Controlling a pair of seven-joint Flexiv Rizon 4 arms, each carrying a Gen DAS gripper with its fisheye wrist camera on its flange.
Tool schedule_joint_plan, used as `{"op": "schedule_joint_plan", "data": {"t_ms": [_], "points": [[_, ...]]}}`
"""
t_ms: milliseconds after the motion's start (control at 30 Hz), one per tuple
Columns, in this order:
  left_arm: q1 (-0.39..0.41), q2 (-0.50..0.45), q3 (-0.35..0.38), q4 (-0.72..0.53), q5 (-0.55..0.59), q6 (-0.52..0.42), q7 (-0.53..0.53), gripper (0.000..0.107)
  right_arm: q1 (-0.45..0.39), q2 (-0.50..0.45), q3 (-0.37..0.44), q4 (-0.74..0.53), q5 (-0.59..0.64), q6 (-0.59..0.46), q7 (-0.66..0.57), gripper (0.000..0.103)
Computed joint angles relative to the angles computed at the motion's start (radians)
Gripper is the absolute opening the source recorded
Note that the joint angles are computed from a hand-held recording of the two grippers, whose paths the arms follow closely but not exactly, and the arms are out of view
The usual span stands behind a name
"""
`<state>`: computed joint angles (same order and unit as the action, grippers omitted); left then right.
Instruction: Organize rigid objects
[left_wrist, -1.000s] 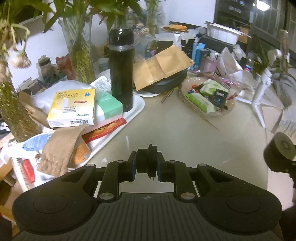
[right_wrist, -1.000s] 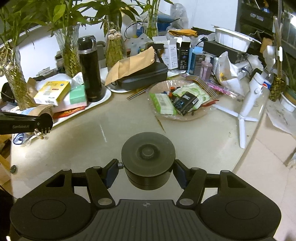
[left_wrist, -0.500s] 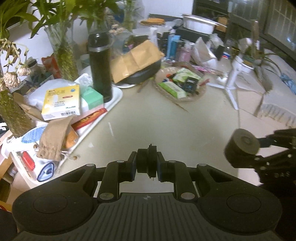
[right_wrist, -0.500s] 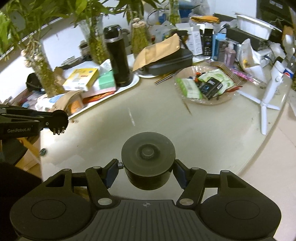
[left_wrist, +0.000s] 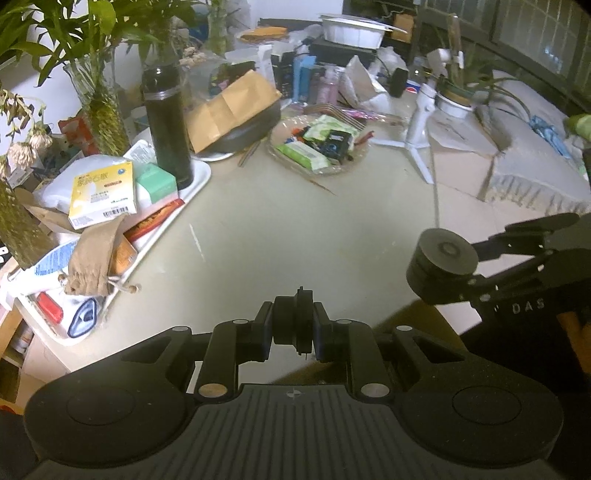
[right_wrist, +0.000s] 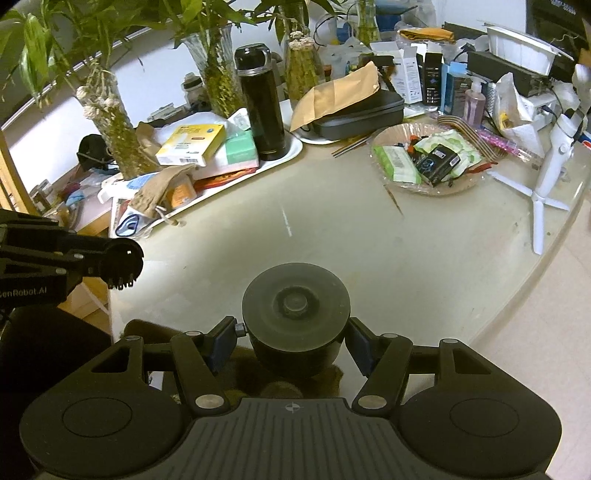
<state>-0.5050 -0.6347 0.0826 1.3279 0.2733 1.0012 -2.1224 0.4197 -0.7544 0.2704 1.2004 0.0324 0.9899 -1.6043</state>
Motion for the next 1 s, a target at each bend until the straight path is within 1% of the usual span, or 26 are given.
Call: {"op": "schedule_joint_plan", "data": {"t_ms": [467, 800, 933, 1000], "points": [[0.012, 0.045, -0.049, 0.121, -0.059, 0.057, 0.047, 0.021, -0.021, 0.057, 0.028, 0.086, 0.04, 0.015, -0.04, 0.066], [0.018, 0.046, -0.082, 0.202, -0.13, 0.083, 0.096, 0.021, -0.034, 0.087, 0.046, 0.133, 0.076, 0.013, -0.057, 0.066], [0.037, 0.035, -0.116, 0.231, -0.171, 0.124, 0.154, 0.021, -0.036, 0.099, 0.049, 0.154, 0.085, 0.018, -0.063, 0.066], [0.038, 0.025, -0.121, 0.24, -0.184, 0.145, 0.179, 0.022, -0.039, 0.104, 0.052, 0.162, 0.091, 0.02, -0.065, 0.066]]}}
